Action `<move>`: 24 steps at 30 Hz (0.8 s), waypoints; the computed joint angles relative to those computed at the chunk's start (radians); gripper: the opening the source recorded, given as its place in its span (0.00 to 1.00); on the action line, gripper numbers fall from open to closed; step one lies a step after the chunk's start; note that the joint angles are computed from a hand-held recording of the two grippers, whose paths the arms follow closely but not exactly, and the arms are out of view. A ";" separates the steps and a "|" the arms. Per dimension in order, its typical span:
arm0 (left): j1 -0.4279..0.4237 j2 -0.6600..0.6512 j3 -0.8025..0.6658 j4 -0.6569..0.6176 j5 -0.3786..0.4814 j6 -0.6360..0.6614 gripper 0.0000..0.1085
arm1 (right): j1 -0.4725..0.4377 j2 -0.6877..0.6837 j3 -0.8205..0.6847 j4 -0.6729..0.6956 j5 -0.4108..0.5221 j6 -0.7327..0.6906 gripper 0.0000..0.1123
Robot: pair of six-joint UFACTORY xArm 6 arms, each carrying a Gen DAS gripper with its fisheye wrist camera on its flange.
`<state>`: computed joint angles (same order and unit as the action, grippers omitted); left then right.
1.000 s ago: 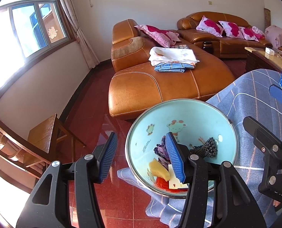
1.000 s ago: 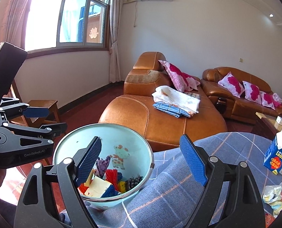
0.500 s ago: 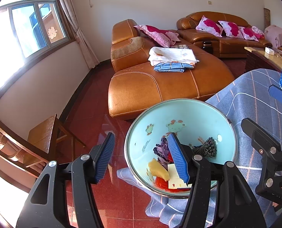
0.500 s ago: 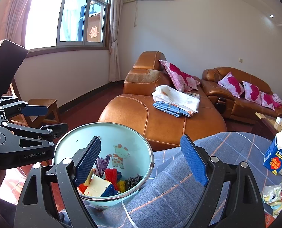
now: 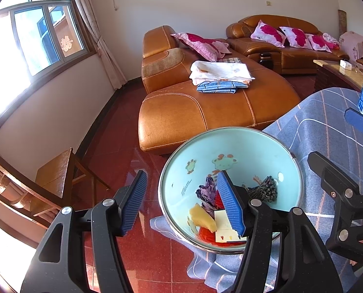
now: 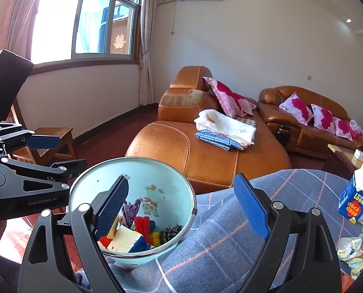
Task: Collect trash
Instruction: 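Move both tools back over the table toward the remaining wrappers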
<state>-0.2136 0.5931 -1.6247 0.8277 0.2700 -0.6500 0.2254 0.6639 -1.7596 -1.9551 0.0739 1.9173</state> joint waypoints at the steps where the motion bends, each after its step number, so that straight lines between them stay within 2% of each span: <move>1: 0.000 0.000 0.000 0.002 0.000 -0.002 0.55 | 0.001 0.000 0.000 -0.001 0.002 0.001 0.77; 15: -0.003 -0.008 0.008 0.008 -0.006 -0.006 0.57 | 0.003 -0.016 0.022 -0.025 0.018 0.035 0.79; 19: -0.003 -0.012 0.012 0.014 -0.012 -0.010 0.61 | 0.002 -0.021 0.029 -0.040 0.023 0.052 0.80; 24: -0.010 -0.019 0.029 -0.058 -0.033 0.046 0.67 | 0.003 -0.051 0.076 -0.008 0.057 0.036 0.80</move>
